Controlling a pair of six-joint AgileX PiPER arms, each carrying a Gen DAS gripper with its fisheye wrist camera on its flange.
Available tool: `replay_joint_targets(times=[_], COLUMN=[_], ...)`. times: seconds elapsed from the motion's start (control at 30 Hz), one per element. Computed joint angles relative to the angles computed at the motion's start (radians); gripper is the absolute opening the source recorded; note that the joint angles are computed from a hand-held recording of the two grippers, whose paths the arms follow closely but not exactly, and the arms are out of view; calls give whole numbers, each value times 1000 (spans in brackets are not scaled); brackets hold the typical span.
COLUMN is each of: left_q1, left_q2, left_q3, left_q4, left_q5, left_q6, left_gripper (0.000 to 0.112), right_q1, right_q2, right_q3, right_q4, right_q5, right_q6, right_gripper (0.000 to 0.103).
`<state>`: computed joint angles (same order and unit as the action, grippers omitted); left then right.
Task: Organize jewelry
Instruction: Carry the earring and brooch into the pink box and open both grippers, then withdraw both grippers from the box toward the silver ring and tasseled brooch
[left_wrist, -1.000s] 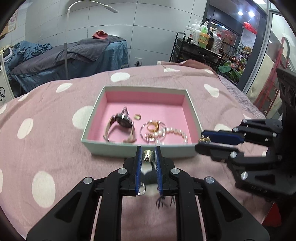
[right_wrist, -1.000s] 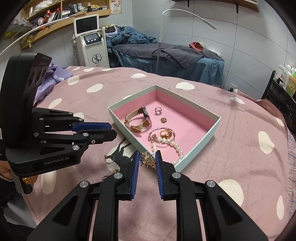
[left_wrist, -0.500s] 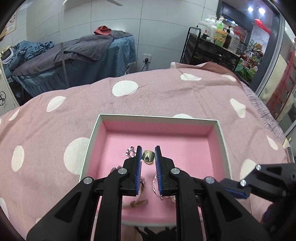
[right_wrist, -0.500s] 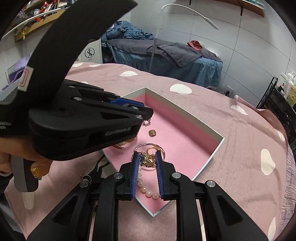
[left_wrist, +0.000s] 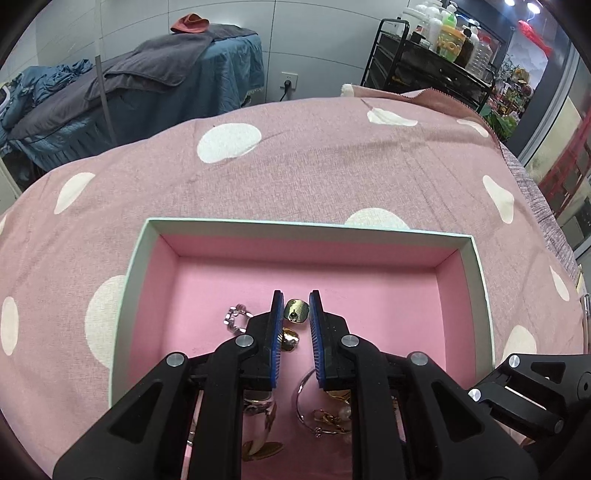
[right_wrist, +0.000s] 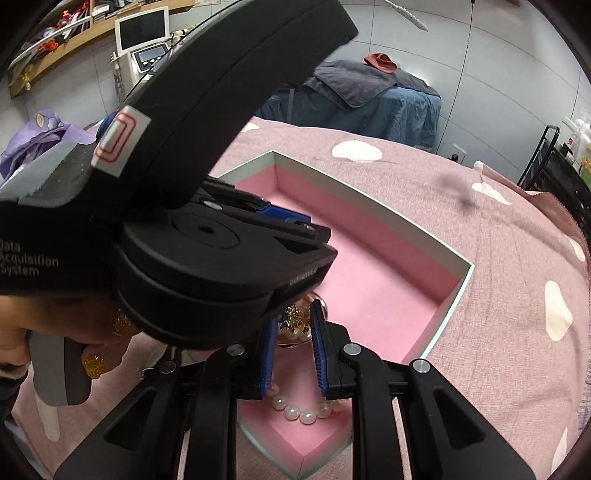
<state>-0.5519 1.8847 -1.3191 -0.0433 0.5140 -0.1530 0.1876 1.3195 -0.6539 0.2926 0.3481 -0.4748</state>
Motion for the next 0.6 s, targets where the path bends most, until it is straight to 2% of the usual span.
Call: replay_joint_targets(times=[0.1,0.37,0.43,0.5,0.57,0.6], left_q1=[-8,-23,-25,-26,-29,-33], left_q2=[19,26,25,22,17,13], left_q3=[-14,-9,-9,-8,-5,-2], left_q4=[17,47,45,46,60,79], left_q5=[6,-9,-8,-7,-8,-10], left_q6=[-16,-47,-44,-43,-49,-64], left_gripper=[15,15,15,16,23,34], right_q1=[-8,42,28,38,31,33], right_q2=[9,15,3,-4,-21,-28], right_q3=[-6,8,18,26,36,39], right_q4=[6,-161,-145,-177,-123,-128], right_q5=[-5,-43,-43,-55,-51,-52], right_q6=[1,174,148,181,125,130], right_gripper=[17,17,18,26,31,33])
